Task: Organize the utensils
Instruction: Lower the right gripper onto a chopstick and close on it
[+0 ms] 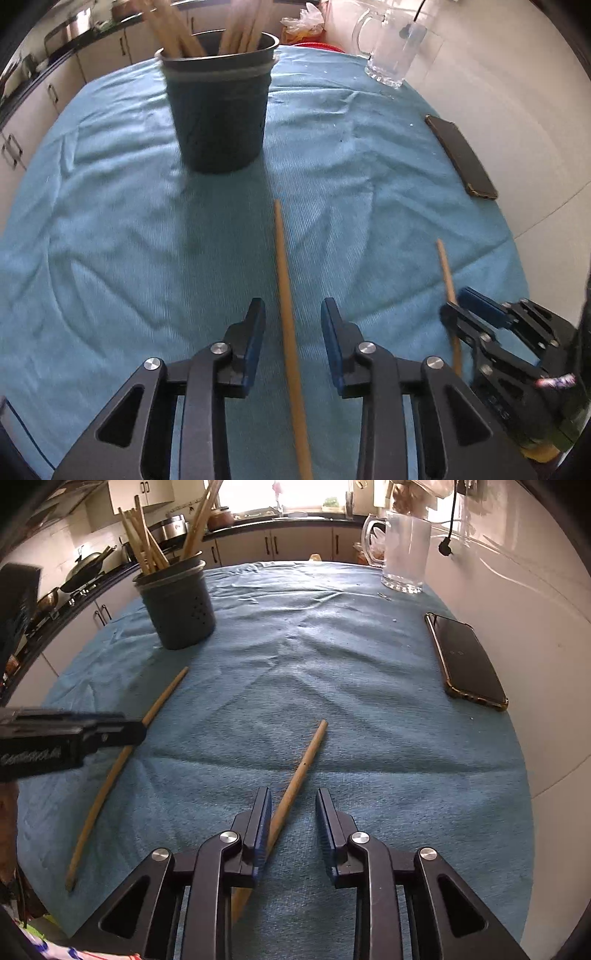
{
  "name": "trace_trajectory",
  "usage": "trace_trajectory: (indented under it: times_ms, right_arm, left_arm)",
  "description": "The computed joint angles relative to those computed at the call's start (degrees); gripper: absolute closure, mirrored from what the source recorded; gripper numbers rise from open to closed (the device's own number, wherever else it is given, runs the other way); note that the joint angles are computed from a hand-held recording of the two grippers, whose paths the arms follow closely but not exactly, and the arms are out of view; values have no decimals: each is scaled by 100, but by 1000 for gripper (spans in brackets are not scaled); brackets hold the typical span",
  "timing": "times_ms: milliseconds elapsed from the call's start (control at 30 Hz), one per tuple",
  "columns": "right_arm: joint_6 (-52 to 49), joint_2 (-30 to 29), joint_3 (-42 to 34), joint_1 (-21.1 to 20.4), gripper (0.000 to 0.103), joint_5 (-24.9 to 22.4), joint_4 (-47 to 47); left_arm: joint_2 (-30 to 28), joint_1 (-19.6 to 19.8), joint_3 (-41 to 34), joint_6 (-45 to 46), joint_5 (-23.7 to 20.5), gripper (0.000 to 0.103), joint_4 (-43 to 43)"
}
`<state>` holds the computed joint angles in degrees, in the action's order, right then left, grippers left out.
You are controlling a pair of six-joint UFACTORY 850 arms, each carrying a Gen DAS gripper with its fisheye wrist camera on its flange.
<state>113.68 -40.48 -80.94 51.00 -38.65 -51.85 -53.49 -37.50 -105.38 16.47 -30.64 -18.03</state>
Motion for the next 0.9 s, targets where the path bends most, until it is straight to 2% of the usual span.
trace_trajectory:
  times_ms: [67,267,400,567,800,833,867,900]
  right_arm:
    - [-47,11,0,-39,77,21,113]
    - [-274,43,1,-199,77,126,460]
    - [-633,-43,-164,-354,77,116,747]
    - [-1097,-292,-570,-462,77,-212,1043]
    - [-605,-395,-656,-362,77,-530,712]
    - [-561,-416,-673,-341,79,-592,669]
    - [-588,-456,-723,-321,88,-673,647]
    - [-681,-507,-809,-293,93,-749,663]
  left_arm:
    - [-336,17,-519,-46,-295,73,4]
    - [-728,21,-1176,-176,-445,74,86]
    - [-722,3,-1140,-168,-266,74,111]
    - [-656,24,-987,74,-36,74,-150]
    - [-570,22,-760,420,335,74,-481]
    - [-545,3,-711,368,420,83,-325]
    - [-520,-8,-661,305,493,92,-171]
    - [-507,2,-635,373,482,98,-204]
